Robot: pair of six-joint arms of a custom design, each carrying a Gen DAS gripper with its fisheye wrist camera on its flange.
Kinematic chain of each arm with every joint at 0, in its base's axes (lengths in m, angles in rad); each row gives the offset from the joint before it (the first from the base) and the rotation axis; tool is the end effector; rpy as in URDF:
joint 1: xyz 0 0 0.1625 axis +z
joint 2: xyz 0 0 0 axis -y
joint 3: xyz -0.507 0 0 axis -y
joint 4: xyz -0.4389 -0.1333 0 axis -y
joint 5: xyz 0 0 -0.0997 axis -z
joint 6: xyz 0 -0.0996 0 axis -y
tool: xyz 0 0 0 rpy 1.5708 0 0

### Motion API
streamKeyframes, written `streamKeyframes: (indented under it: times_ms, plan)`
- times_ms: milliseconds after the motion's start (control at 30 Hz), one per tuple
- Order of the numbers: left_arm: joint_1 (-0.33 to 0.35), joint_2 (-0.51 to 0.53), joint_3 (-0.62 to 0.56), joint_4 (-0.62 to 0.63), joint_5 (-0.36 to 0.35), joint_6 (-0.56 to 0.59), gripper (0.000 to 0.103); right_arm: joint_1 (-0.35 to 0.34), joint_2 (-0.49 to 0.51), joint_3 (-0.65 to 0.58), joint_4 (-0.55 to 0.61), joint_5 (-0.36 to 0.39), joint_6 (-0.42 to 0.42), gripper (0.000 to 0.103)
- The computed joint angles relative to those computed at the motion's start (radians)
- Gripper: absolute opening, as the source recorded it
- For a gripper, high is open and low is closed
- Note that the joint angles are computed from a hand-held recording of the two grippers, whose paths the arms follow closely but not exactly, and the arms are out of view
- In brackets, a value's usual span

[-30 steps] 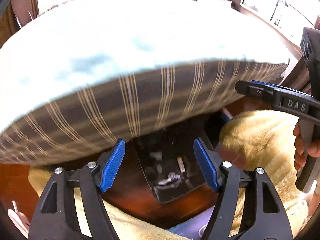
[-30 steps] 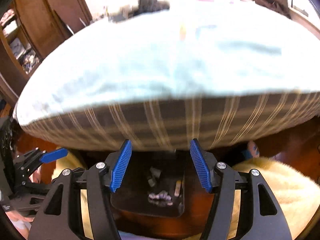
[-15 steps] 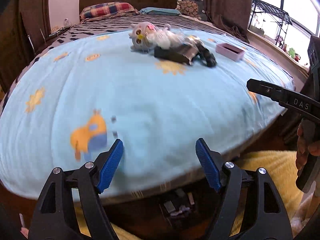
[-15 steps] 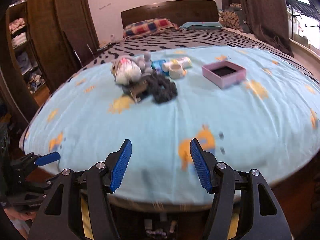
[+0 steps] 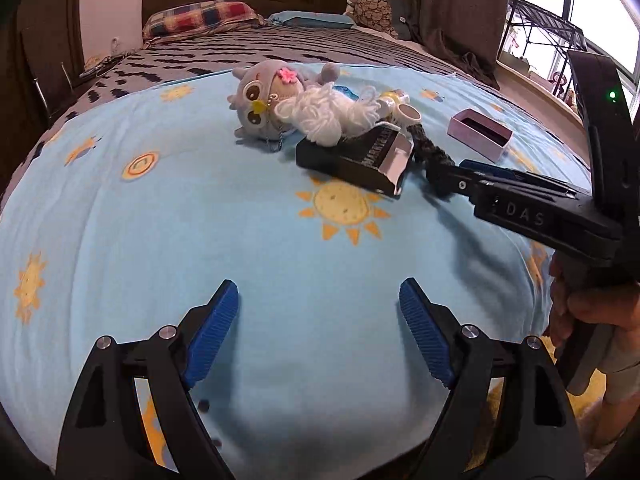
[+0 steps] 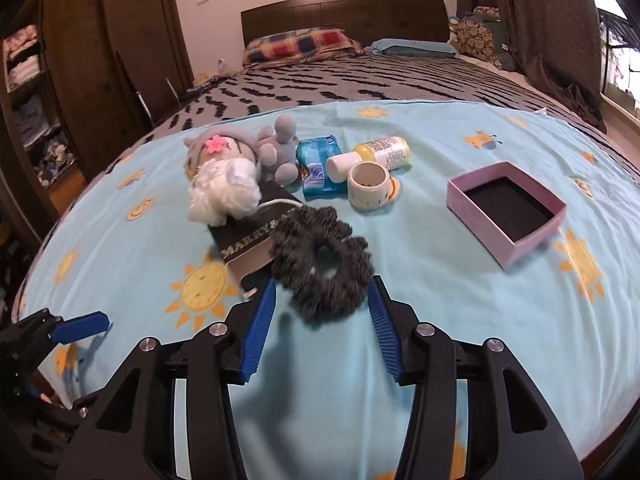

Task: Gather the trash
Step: 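Grasp the black scrunchie with the right tool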

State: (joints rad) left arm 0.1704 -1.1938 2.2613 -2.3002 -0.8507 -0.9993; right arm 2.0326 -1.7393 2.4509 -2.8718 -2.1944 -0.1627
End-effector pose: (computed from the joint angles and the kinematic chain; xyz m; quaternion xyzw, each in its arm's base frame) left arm -0.4270 -0.2754 0.1457 0.2419 0.8922 -0.2666 0.2726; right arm 0.2344 -0.3024 0.3639 0.1950 -0.8941 0.3171 0.2491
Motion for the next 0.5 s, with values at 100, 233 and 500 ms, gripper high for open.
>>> streamKeyframes:
  times_ms: [100,233,500]
  plan:
    - [0.028,0.026,-0.020,-0.030,-0.003,0.045,0.079,-0.009,0.015,-0.011,0.000,0.002,-0.024,0.042]
    - [0.058,0.060,-0.049,-0.054,-0.003,0.098,0.081,-0.020,0.011,-0.020,0.005,0.016,-0.060,0.016]
    - [0.123,0.129,-0.112,-0.111,-0.002,0.193,0.082,-0.047,-0.050,-0.027,0.006,0.045,-0.107,0.010]
